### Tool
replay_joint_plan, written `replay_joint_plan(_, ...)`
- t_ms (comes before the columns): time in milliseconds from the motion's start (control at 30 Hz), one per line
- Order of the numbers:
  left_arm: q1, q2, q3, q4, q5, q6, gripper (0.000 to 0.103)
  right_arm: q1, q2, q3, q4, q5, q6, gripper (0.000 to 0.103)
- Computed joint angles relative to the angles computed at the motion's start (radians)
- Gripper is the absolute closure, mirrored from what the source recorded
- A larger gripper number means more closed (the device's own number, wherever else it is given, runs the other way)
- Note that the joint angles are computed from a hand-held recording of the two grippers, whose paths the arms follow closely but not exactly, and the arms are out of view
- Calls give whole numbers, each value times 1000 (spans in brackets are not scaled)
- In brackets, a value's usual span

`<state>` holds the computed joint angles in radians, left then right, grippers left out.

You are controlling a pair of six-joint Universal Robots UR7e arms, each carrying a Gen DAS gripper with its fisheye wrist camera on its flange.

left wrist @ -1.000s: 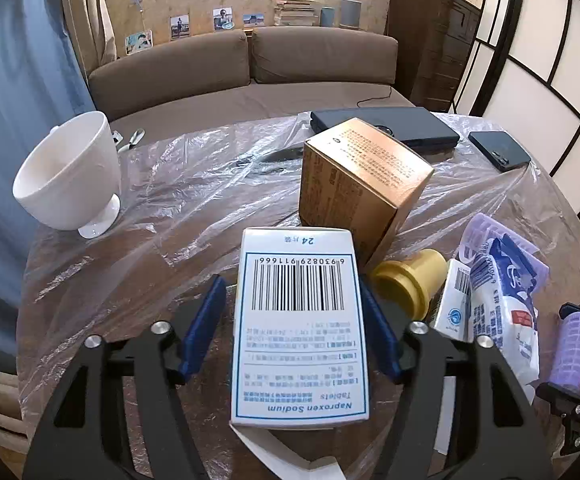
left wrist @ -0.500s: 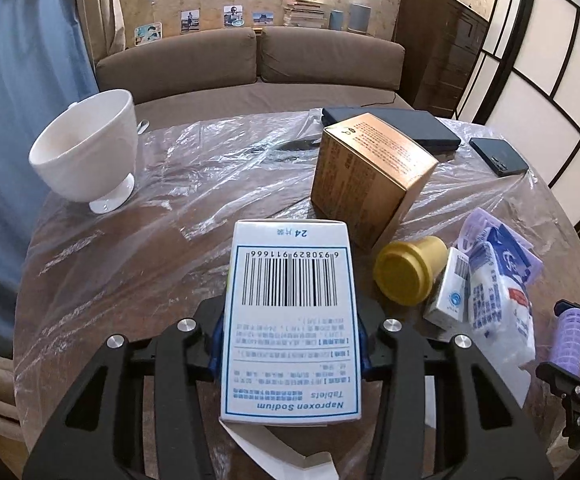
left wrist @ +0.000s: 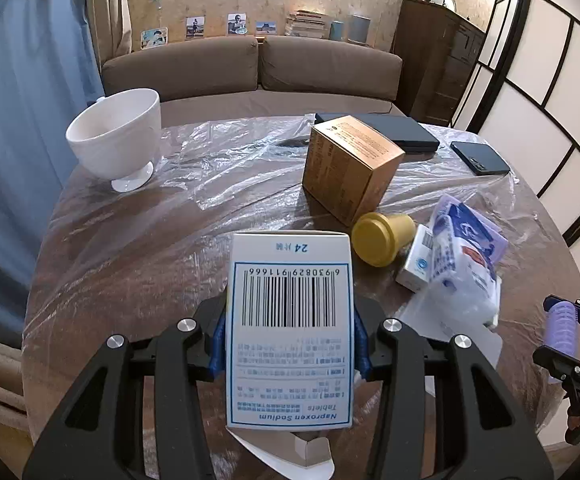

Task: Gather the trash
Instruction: 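Lift the box with the left tool while the right tool carries the roller toward the white bin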

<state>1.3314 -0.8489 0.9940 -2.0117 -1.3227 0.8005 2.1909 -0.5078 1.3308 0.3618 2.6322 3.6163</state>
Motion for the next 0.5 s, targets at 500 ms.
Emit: replay_joint_plan(500,8,-92,84,-30,-44,-7,55,35,14,-10,-9,-16,-15,30)
